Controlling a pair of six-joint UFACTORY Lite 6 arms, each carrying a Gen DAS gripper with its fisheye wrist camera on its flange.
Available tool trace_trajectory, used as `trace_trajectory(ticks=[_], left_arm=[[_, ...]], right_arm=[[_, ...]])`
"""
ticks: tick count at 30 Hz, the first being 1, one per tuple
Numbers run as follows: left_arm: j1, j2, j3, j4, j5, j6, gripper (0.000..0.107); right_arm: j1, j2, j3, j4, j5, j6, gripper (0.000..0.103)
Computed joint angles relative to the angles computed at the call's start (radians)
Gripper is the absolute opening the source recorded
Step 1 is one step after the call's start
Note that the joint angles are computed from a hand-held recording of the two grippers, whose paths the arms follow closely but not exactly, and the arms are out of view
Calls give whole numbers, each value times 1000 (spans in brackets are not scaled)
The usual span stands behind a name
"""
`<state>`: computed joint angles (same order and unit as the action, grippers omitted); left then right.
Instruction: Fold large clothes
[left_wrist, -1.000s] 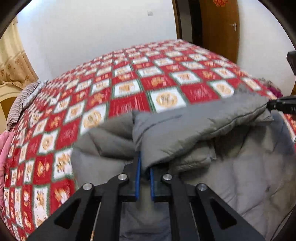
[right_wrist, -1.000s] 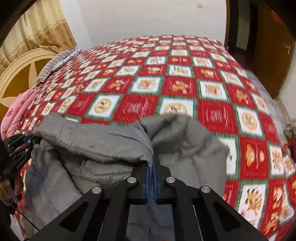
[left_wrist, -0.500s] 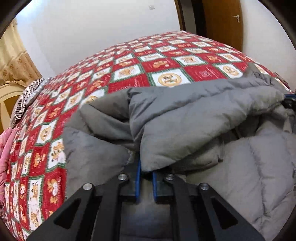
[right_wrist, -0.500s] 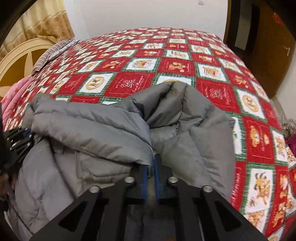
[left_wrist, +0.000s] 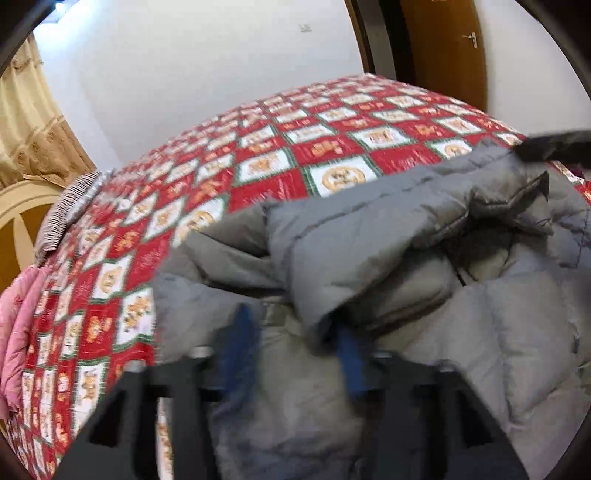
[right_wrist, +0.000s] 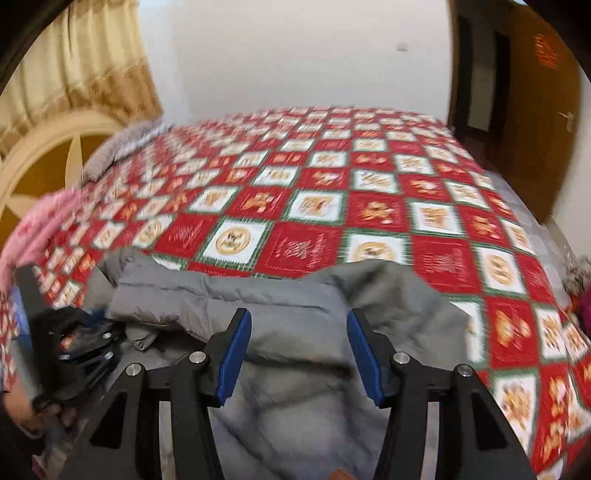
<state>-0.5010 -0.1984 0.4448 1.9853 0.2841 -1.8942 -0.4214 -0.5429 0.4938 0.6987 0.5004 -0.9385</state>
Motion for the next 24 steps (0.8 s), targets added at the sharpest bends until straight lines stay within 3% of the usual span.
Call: trace_trajectory(ticks=[3,6,8,11,14,17,20,24], left_arm=[[39,-162,-40,-147,-62,180,82],[96,-303,-51,-259,-110,321,100],[99,-269,-1,-178,-82,215,101],[91,-93,153,-165,-63,139,102],[61,114,311,-284,-62,182,102],[3,316,407,-256,34,124,101],[-4,399,398,-147,52,-10,101],[-27,407,349,-28,98,-157,102]], right_arm=[[98,129,-2,-14,-135,31,55],[89,157,-25,67,-164,-61,55],[69,137,-49,106,-156,-115,55],[56,141,-53,120,-154,-139,55],[36,113,-48,112,-118,-118,55],[35,65,-44,78,-93,-69,55],[42,40,-35,65,-84,-41,55],[71,109,-12,184,-137,-134,55]])
